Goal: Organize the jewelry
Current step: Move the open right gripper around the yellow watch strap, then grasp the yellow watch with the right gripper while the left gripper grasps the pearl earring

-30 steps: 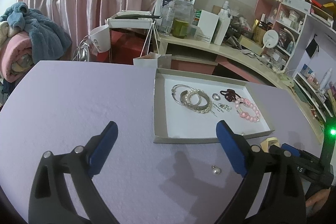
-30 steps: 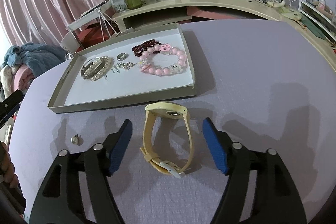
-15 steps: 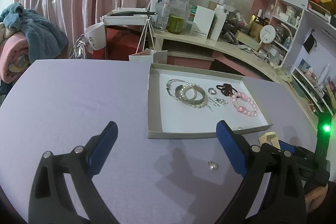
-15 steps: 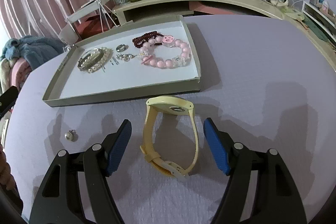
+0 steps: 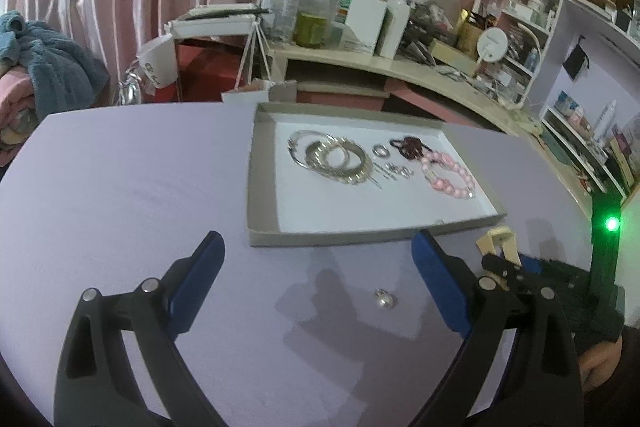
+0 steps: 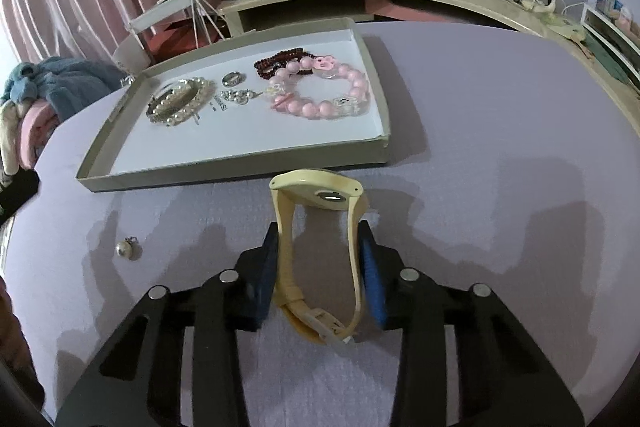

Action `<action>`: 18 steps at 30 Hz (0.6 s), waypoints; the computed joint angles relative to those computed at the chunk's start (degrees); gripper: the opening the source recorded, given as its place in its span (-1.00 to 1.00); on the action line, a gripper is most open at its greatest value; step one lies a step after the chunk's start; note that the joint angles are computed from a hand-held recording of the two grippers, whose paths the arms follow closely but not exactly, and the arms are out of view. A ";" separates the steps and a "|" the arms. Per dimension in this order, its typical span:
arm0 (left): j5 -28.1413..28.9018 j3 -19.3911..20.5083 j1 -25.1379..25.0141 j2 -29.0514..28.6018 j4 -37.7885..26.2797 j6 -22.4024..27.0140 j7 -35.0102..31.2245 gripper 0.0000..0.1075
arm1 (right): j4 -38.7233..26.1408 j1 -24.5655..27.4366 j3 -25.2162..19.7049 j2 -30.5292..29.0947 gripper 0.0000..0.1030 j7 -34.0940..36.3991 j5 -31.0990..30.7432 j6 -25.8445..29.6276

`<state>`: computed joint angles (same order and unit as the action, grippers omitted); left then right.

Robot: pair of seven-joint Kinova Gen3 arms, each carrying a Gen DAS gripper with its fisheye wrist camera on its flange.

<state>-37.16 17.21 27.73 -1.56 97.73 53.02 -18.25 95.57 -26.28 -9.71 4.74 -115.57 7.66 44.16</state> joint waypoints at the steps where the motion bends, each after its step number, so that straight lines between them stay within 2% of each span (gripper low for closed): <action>1: 0.67 -0.06 0.01 0.27 -0.06 -0.31 -0.73 0.76 | 0.29 0.01 0.04 -0.35 -0.28 -0.31 -0.01 -0.42; 8: 3.10 -0.75 1.84 3.50 -1.23 -1.03 -4.31 0.75 | 0.83 0.84 -0.09 -2.56 -0.28 -1.41 -0.32 -2.75; 13: 4.13 -1.96 4.50 7.30 -3.46 0.25 -7.21 0.45 | 0.53 1.16 -0.26 -2.65 -0.28 -2.39 -0.27 -3.14; 18: 4.71 -3.80 6.78 9.00 -4.22 0.46 -7.88 0.22 | 0.48 1.55 -0.18 -2.51 -0.28 -2.22 -1.09 -2.89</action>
